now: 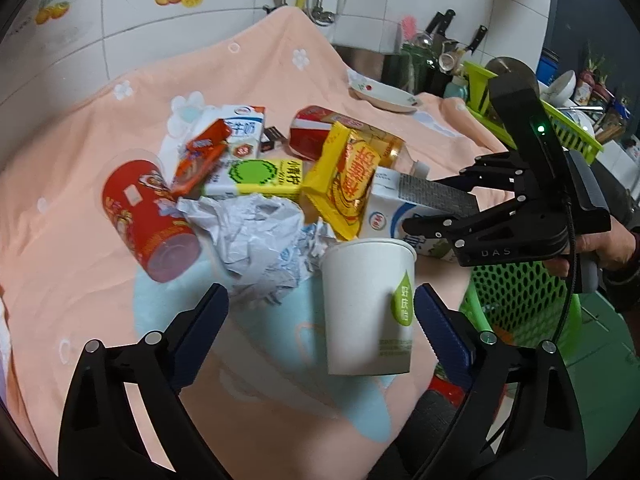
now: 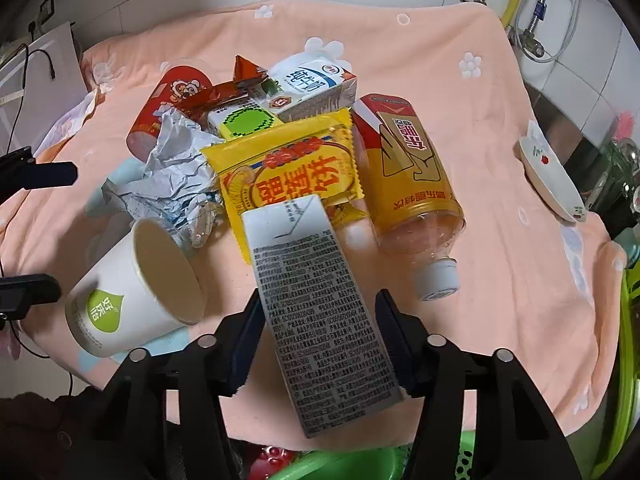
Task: Collect trash
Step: 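Carry the carton into the green basket and release with right gripper while left gripper grasps white paper cup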
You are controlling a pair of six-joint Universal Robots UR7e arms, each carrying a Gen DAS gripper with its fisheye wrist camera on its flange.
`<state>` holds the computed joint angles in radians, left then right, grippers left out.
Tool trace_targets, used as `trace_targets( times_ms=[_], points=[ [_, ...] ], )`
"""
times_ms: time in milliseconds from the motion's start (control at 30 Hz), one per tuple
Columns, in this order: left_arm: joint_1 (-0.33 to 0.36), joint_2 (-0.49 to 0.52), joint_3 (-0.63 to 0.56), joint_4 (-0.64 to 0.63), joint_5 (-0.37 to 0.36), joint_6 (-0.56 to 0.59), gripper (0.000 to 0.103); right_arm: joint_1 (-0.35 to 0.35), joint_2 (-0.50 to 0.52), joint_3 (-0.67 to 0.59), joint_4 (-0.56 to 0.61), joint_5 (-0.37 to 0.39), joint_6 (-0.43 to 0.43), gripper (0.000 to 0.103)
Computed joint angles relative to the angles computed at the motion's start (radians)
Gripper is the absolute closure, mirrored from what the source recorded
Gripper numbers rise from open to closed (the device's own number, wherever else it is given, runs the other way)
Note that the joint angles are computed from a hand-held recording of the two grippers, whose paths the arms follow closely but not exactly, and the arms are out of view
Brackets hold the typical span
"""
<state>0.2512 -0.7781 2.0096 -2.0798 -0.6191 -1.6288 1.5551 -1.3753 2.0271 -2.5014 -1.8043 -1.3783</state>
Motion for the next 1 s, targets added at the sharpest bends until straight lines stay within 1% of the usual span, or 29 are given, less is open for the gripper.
trace_targets(
  times_ms=[33,67,100,300,500,667,800,833,900,1000],
  points=[
    [0.003,0.003,-0.001,-0.013,-0.003,0.013,0.012,-0.001,-0.004,0.002,0.001,0.001,0.002,0.057],
    [0.007,0.006,0.0,-0.03,-0.007,0.028,0.013,-0.002,-0.007,0.002,0.006,0.003,0.005,0.061],
    [0.011,0.01,0.0,-0.055,-0.011,0.052,0.015,-0.005,-0.012,0.001,0.016,0.008,0.014,0.062],
    [0.039,0.034,-0.011,-0.161,-0.036,0.165,0.02,-0.024,-0.06,0.02,0.027,0.05,0.03,0.063],
    [0.079,0.065,-0.039,-0.199,-0.056,0.239,0.022,-0.058,-0.133,0.031,0.057,0.107,0.061,0.063],
    [0.109,0.077,-0.05,-0.217,-0.07,0.25,0.024,-0.103,-0.2,0.045,0.067,0.145,0.076,0.063],
    [0.12,0.086,-0.05,-0.241,-0.075,0.245,0.031,-0.153,-0.253,0.066,0.054,0.166,0.079,0.063],
    [0.122,0.087,-0.05,-0.241,-0.074,0.245,0.033,-0.169,-0.265,0.072,0.048,0.167,0.085,0.063],
    [0.125,0.094,-0.056,-0.237,-0.07,0.246,0.039,-0.201,-0.28,0.083,0.025,0.167,0.084,0.063],
    [0.12,0.107,-0.073,-0.193,-0.055,0.231,0.04,-0.253,-0.298,0.107,-0.026,0.157,0.091,0.063]
  ],
)
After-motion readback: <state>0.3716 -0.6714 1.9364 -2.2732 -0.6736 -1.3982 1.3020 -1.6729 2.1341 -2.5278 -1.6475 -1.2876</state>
